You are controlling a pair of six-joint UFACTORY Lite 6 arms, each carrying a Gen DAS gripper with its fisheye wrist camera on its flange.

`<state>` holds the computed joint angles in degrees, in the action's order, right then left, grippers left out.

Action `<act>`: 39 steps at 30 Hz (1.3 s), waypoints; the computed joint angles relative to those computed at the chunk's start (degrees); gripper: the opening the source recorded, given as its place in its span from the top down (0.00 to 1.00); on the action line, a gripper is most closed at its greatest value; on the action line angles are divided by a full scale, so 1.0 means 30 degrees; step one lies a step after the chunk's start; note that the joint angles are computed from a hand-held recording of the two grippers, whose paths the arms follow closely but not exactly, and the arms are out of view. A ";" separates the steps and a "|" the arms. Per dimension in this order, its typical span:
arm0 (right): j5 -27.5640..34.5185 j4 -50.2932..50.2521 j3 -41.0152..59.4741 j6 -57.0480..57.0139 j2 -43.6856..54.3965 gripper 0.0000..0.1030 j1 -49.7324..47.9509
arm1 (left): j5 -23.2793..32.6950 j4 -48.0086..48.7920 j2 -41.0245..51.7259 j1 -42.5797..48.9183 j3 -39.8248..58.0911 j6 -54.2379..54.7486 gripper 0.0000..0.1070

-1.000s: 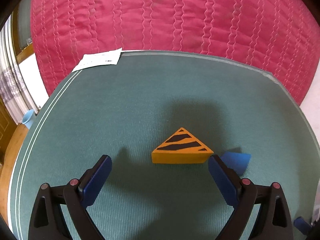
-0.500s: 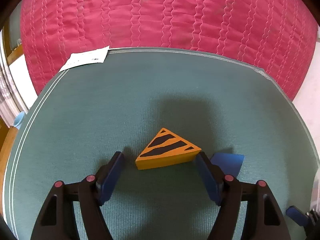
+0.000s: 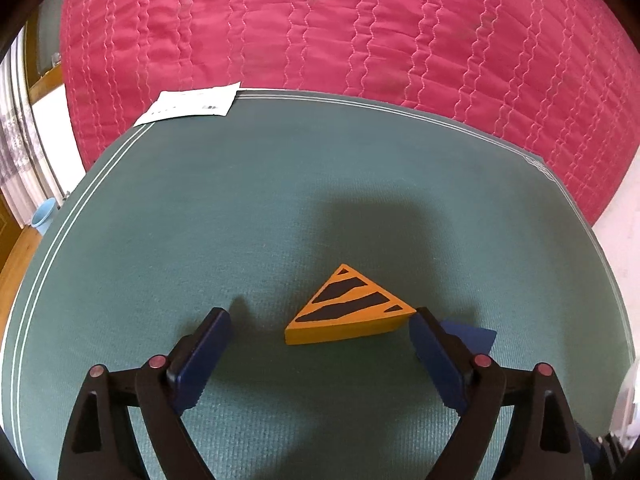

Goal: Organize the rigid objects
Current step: 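Grasp the orange striped triangular block with the left tool, then grasp the blue block with the right tool while the left holds the striped block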

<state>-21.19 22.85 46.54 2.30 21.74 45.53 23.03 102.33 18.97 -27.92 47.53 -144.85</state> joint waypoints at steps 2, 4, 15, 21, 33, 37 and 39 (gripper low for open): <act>0.0249 0.0218 0.0654 -0.0374 0.0382 0.34 -0.0073 | 0.0061 0.0334 0.0022 0.0012 -0.0044 -0.0294 0.18; 0.0454 0.0376 0.1269 -0.0675 0.0786 0.34 -0.0125 | 0.0155 0.1084 -0.0075 -0.0031 -0.0236 -0.0941 0.27; 0.1474 0.0340 0.3821 -0.1489 0.2411 0.34 -0.0451 | 0.0414 0.3305 -0.0547 -0.0381 -0.0893 -0.2674 0.45; 0.2011 -0.1137 0.5190 -0.0362 0.3297 0.34 -0.0650 | 0.0503 0.3265 -0.0927 -0.0401 -0.1253 -0.2840 0.45; 0.4161 -0.1278 1.0436 -0.1737 0.6560 0.34 -0.0453 | 0.1102 0.1670 -0.3204 -0.0484 -0.3528 -0.2006 0.45; 0.4818 0.0261 1.2062 -0.3718 0.7555 0.36 -0.0340 | 0.1203 0.1519 -0.4172 -0.0485 -0.4532 -0.2236 0.45; 0.5119 0.1914 1.2874 -0.5514 0.8034 0.38 -0.0267 | 0.1264 0.1456 -0.4576 -0.0541 -0.4910 -0.2257 0.45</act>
<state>-5.83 28.59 85.16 -14.24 45.84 44.73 26.82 106.70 5.25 -29.54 32.80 -151.62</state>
